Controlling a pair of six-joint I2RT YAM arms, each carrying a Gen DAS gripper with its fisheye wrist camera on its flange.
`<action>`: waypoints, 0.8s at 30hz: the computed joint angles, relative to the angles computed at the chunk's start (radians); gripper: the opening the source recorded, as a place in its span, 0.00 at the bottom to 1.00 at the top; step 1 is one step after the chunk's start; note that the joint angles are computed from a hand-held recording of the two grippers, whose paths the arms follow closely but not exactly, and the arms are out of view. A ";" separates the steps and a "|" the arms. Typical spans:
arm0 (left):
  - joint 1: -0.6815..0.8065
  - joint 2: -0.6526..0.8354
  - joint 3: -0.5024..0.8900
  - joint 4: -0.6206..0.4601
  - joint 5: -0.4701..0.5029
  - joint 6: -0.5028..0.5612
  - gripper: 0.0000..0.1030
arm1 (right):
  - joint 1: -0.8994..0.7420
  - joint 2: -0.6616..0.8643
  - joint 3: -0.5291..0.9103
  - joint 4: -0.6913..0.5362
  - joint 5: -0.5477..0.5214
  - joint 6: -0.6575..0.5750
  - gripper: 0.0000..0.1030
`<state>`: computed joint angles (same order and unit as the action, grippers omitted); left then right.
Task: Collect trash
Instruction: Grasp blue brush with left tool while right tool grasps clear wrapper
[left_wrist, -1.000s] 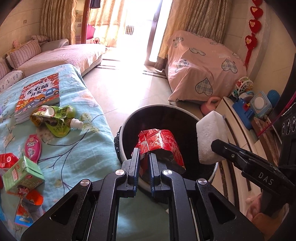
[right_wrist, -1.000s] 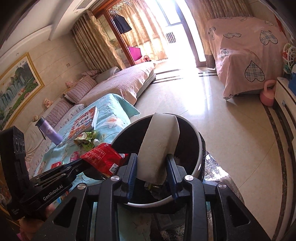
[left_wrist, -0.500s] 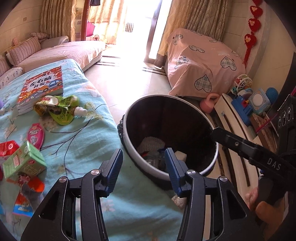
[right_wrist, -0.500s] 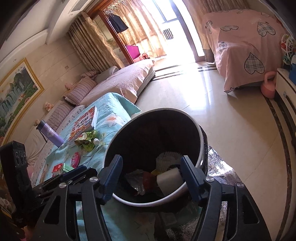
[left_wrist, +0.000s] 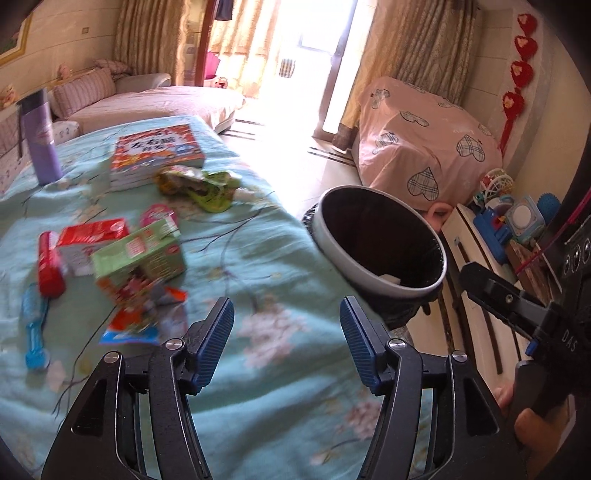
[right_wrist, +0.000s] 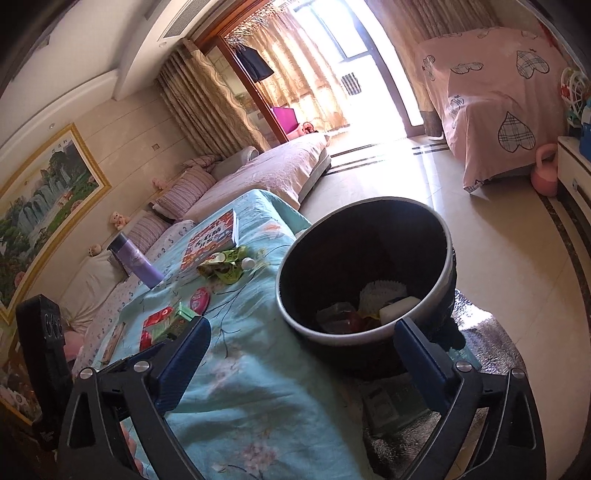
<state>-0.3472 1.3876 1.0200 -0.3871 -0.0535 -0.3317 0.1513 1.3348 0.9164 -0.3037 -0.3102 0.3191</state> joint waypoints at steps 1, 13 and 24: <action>0.012 -0.026 -0.026 0.000 0.006 -0.002 0.59 | 0.022 -0.010 -0.012 0.005 0.015 0.008 0.97; 0.189 -0.258 -0.241 -0.041 0.062 0.033 0.59 | 0.278 -0.016 -0.060 0.033 0.114 0.069 0.97; 0.422 -0.356 -0.331 -0.076 0.168 0.109 0.59 | 0.424 0.045 -0.027 0.040 0.170 0.100 0.97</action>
<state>0.0748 1.0313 0.6894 -0.4630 0.1147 -0.2227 0.5749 1.3800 0.8894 -0.2641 -0.1402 0.4189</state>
